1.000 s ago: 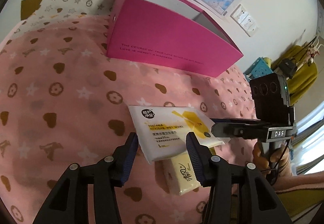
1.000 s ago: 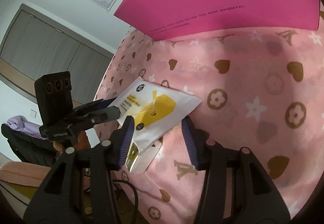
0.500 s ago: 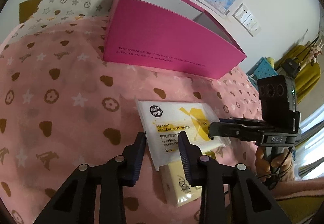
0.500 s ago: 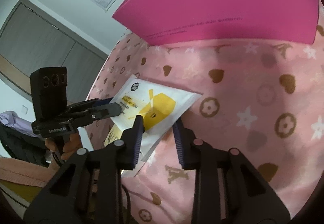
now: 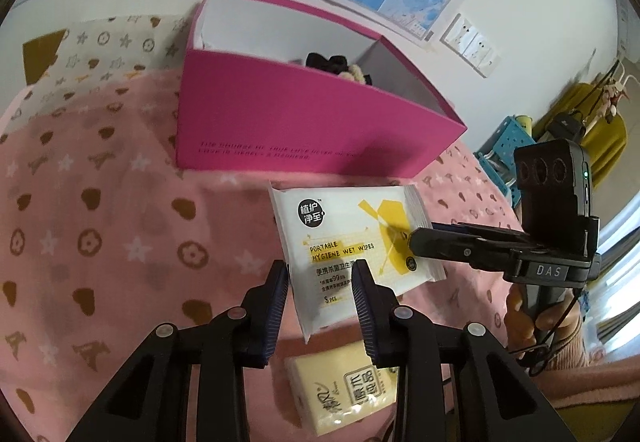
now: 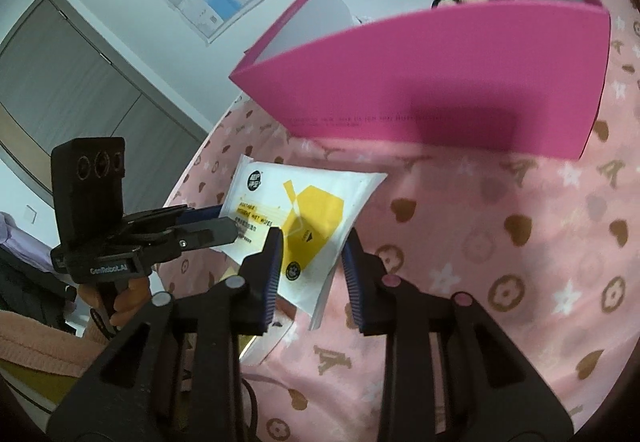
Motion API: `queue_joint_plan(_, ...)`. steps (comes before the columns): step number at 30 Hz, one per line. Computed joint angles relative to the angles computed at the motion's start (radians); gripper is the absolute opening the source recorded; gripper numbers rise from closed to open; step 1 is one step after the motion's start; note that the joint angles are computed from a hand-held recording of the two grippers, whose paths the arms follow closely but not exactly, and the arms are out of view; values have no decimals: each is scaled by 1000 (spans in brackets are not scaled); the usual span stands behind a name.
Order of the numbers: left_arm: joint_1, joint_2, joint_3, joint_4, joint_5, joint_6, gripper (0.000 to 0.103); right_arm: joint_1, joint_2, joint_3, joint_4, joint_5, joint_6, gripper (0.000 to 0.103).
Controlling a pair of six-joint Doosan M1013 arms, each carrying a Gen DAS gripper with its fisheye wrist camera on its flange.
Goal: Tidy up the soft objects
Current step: 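Lift the wet-wipes packet into the pink box and open both grippers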
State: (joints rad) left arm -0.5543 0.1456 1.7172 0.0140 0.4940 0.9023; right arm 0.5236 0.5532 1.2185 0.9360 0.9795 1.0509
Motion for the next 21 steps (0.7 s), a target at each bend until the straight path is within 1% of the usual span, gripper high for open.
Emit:
queue_joint_plan(9,-15,9,-31,94,16,-51,32,-2,-15,-3,-16,-34,1,33)
queue_joint_plan(21,-18,4,-44,153,6,-68,32,-1,-27,-19,-35,-67,-2,33)
